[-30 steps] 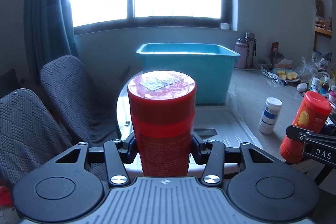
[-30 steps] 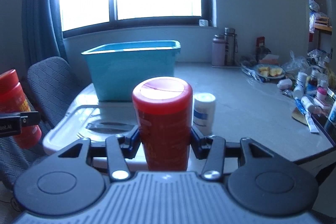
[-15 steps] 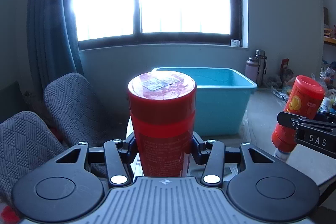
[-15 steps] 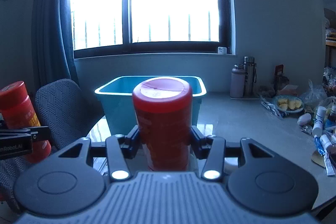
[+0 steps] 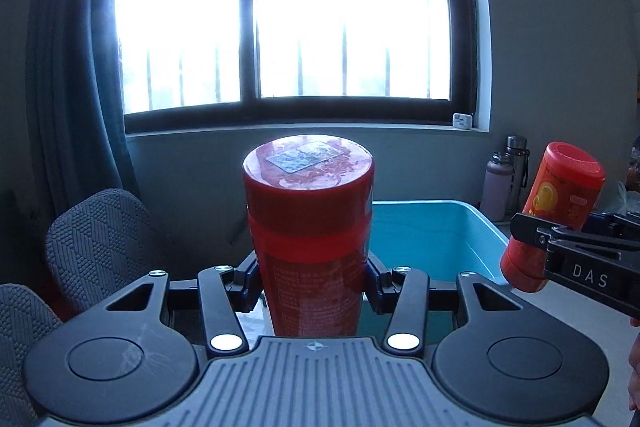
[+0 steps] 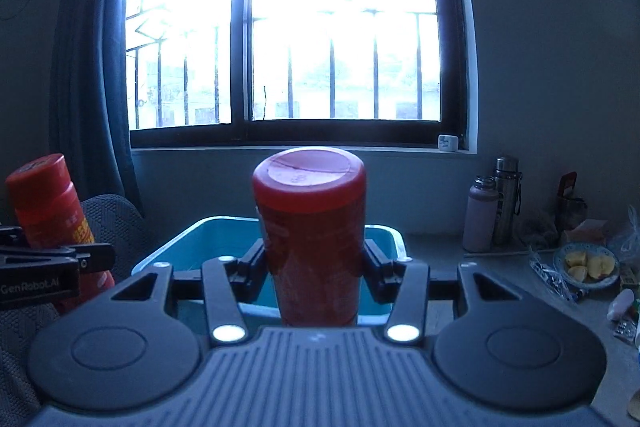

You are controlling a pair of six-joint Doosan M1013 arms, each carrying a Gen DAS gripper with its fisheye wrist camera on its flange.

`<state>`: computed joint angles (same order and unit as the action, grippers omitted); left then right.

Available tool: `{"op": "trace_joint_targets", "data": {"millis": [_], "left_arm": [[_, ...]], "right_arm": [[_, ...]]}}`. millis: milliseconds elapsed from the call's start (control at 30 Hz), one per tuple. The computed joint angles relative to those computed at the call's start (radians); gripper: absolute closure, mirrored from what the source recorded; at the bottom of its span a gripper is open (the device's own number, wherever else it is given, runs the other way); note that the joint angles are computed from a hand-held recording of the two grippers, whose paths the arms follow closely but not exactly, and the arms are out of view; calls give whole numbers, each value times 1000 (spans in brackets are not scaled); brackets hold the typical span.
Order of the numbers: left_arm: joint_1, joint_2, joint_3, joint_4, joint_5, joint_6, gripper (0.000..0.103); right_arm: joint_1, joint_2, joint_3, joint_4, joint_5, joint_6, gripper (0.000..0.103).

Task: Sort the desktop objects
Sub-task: 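Carry both held bottles up and over the teal bin, then open both tools to drop the bottles into the teal bin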

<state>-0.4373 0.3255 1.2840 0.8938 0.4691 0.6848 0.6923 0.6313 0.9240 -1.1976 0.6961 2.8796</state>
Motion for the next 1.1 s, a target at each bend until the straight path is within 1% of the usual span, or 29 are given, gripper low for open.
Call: {"op": "trace_joint_targets", "data": {"millis": [67,200,433,600,767,800,833,867,900,933,967,1100], "left_arm": [[3,42,-64,-25,16,32,53],[12,123,-184,-117,54,126,53],[31,254,-369,-290,148,311,53],[46,318,-457,-392,208,398,53],[65,336,-475,-485,233,439,52],[69,339,-479,-503,235,440,51],[72,340,-477,-510,229,435,45],[72,334,-466,-495,218,420,30],[70,326,-450,-464,204,399,21],[67,316,-432,-425,185,373,12],[65,304,-411,-393,164,351,10],[59,273,-372,-365,145,340,8]], "right_arm": [[-18,24,-41,26,-19,-37,54],[-48,78,-130,121,-41,-140,54],[-85,162,-254,294,-17,-295,54],[-96,198,-298,392,32,-377,54],[-104,218,-330,500,54,-451,53],[-103,217,-328,492,53,-442,52],[-100,214,-323,473,49,-424,48],[-98,212,-317,453,46,-405,37],[-96,209,-312,433,43,-386,26],[-93,206,-306,405,39,-363,22],[-91,202,-299,374,34,-338,18],[-84,192,-290,345,38,-318,18]]}}
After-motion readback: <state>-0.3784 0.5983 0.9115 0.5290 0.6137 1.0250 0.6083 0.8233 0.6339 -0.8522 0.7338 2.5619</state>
